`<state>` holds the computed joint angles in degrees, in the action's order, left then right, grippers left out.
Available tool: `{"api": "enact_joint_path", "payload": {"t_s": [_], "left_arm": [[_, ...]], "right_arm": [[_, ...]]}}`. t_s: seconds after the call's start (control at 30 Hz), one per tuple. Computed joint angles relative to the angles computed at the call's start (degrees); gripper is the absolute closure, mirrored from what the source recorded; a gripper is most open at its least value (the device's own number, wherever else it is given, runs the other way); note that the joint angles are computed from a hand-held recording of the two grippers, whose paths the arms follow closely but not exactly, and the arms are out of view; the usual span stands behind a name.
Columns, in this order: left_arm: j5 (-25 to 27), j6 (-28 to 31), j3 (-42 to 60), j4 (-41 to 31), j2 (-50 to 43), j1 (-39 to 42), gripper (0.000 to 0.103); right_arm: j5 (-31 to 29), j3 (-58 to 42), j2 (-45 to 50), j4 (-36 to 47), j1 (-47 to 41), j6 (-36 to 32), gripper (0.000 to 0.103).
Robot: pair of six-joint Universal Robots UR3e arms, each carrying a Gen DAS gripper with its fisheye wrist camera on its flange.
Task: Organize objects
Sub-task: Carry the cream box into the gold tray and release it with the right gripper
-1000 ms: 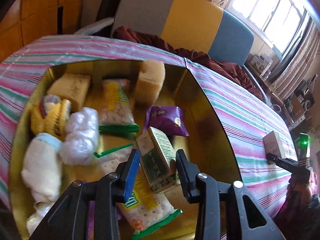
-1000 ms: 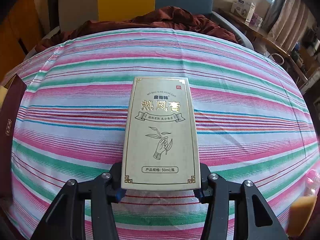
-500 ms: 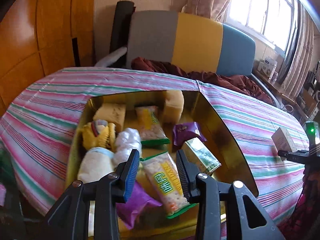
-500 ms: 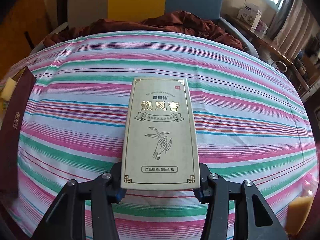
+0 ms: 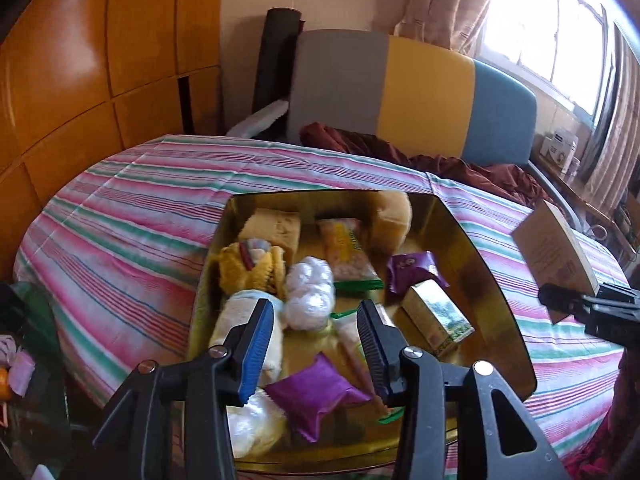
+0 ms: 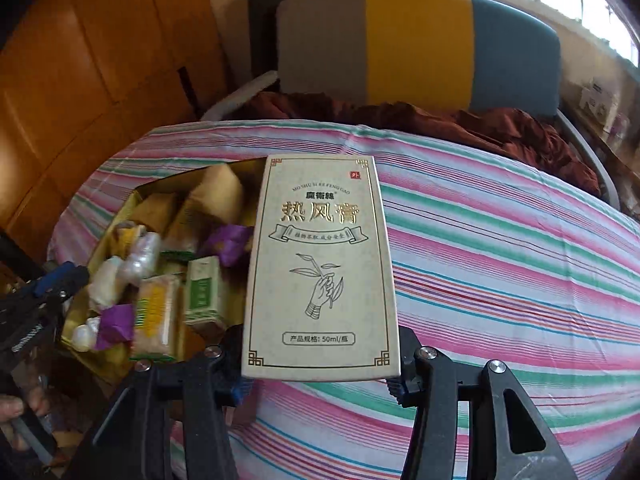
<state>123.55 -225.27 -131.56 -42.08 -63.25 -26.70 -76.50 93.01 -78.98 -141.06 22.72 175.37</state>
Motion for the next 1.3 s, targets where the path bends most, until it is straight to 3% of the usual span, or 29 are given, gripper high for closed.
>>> {"api": "enact_joint_path", "payload": {"t_s": [0.2, 0.5, 0.6, 0.83, 1.13, 1.3], "left_arm": [[2.2, -2.3, -0.1, -4.6, 2.4, -0.1, 0.059], [7.3, -6.6, 3.0, -12.6, 1.4, -2.6, 0.058], [8.9, -9.3, 5.3, -17.0, 0.4, -3.6, 0.058], [10.4, -14.0, 7.2, -20.3, 1.1, -5.6, 0.058], [15.1, -18.4, 9.6, -22.4, -0.5, -10.1, 0.058], [16.2, -19.4, 10.6, -23.0, -1.7, -12.2, 0.058]], "right_arm": [[-0.5, -5.5, 5.5, -0.8, 8.7, 0.3, 0.051], [-0.2, -12.8, 14.7, 0.5, 12.9, 1.5, 0.05], [0.2, -14.1, 16.4, 0.7, 12.9, 3.0, 0.043], [0.6, -7.3, 11.7, -4.5, 12.0, 5.1, 0.033], [-11.2, 2.5, 4.5, -17.4, 15.6, 10.2, 0.017], [-12.2, 4.9, 3.0, -19.8, 16.4, 11.2, 0.014]]}}
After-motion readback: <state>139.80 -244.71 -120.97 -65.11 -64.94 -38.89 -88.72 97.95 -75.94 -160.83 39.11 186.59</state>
